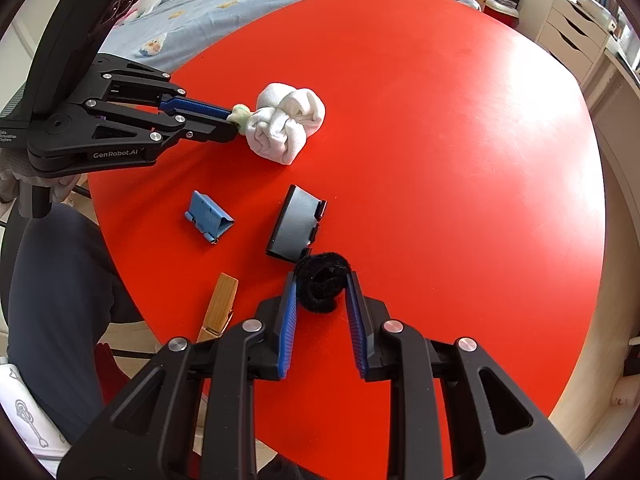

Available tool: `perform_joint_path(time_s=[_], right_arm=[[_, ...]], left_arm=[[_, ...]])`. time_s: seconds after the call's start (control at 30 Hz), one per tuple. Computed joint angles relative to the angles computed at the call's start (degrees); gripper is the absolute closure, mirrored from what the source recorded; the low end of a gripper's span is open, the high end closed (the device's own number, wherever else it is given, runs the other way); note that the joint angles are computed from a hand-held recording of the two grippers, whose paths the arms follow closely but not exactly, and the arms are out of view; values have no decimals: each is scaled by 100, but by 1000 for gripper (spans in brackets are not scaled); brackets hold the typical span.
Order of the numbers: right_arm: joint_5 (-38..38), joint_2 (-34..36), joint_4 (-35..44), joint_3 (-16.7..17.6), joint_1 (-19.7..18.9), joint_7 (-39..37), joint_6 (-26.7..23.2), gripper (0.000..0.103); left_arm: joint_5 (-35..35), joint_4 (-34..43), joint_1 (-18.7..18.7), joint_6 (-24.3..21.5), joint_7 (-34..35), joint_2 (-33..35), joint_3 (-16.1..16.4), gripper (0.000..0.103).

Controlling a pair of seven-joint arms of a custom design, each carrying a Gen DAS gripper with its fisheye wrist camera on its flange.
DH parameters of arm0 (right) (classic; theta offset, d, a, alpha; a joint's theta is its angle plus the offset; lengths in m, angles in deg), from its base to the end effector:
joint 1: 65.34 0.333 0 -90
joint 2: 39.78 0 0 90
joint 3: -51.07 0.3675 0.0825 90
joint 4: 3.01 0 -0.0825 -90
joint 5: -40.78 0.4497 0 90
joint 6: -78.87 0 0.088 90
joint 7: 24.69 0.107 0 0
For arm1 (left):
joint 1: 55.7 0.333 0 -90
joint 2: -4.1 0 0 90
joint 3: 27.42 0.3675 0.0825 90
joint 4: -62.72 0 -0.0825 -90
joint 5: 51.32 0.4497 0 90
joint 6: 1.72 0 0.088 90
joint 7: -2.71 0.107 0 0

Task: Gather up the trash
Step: 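Grasp the black scrunchie with the right tool while the left tool grasps the green fuzzy piece, then carry both held items down to the pink bin and open both tools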

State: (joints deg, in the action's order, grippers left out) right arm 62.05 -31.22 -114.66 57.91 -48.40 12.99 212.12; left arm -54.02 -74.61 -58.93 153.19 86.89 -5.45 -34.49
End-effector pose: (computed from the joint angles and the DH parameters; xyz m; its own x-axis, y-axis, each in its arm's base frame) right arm 0.6179 0.2761 0.4466 0.8946 -0.4432 -0.0579 -0.4312 -0.8218 -0.3725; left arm 0.5447 -0.0987 0.4430 -0.0584 -0.9963 0.0628 -0.8923 0.0239 -0.4508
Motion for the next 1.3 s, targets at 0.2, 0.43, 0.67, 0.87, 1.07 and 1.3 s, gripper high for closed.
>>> perform_joint_path(time_s=[0.2,0.43,0.67,0.87,1.07,1.3], right_arm=[[97,-100,-95,-9,-14,35,90,80],[319,-277,-245,-31,-19,54,230,80],[595,-500,-427,-89,-34,53,383,80],[811,-743,-643,-159,-35,72,484,80],[1183,-1080,-910,-240,-6,14,559,80],[1567,-1633,-1361,-379,123,-235,682,80]], left_arm=[[2,-47,-23,9,-94,-83,-20,96],[73,-143,-17,18,-252,-272,-45,96],[106,-300,-35,9,-391,-566,-47,96],[246,-477,-46,-34,-544,-896,-115,96],[231,-718,-152,36,-660,-1304,-138,96],[169,-988,-322,111,-778,-1775,-195,96]])
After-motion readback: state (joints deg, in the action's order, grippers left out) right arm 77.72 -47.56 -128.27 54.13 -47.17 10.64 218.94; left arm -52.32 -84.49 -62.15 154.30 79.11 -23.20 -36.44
